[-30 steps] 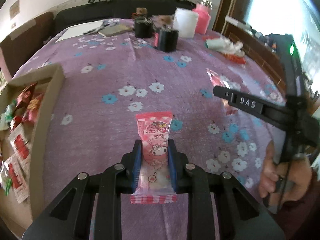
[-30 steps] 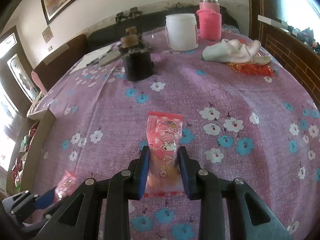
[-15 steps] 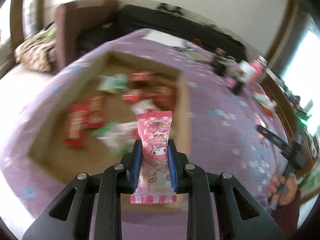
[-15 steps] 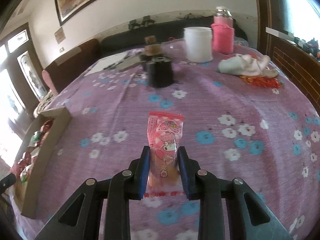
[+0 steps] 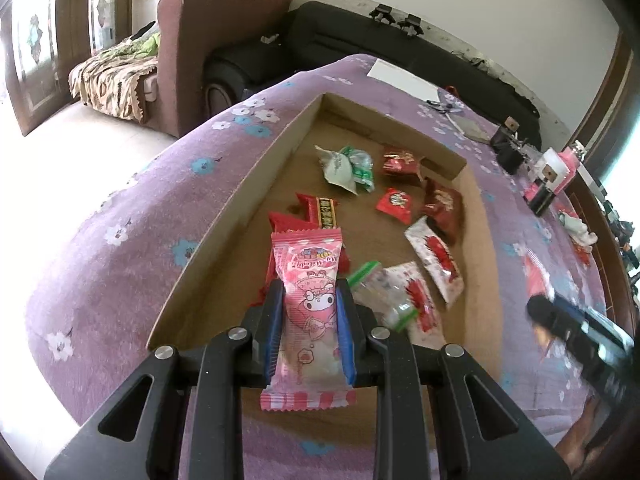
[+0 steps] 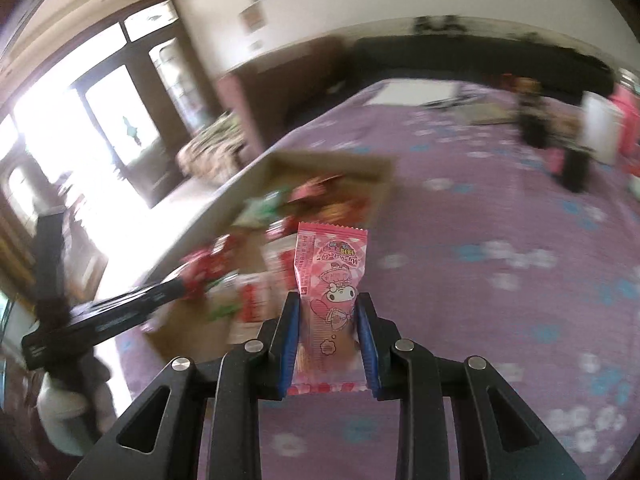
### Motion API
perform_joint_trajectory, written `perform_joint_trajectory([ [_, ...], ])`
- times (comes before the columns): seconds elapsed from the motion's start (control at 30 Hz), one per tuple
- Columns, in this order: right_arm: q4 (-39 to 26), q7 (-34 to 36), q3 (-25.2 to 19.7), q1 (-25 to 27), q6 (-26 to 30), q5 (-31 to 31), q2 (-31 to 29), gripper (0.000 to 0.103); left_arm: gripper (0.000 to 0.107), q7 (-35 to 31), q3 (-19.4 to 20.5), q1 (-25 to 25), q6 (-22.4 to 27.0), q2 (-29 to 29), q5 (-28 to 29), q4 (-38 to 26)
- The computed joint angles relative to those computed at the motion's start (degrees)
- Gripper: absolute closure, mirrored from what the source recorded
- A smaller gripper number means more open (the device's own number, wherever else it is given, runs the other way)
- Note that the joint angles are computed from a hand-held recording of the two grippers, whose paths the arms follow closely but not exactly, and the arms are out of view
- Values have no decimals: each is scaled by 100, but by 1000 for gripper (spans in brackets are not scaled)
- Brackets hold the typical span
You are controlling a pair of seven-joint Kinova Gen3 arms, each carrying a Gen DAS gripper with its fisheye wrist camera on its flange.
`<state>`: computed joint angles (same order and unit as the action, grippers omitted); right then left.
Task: Organize snacks
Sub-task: 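Carry both pink packets into the cardboard box and open both tools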
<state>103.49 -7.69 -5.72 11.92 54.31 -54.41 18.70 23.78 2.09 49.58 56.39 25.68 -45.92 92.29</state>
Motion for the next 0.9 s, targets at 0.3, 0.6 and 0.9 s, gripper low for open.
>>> perform_joint_trajectory([
  [0.3,344,-204,-254,-852,-822,280,-175,76,83,579,-68,45,-383,-271,-267,501],
  [0.6,-176,-1500,-531,-1634,-1503,1170,211,70,49,1263,278,325,290,-463,-804,610],
  [0.9,-43,-827,-917,-696,-1085,391,23,55,48,595,414,603,1515,21,-695,-241],
])
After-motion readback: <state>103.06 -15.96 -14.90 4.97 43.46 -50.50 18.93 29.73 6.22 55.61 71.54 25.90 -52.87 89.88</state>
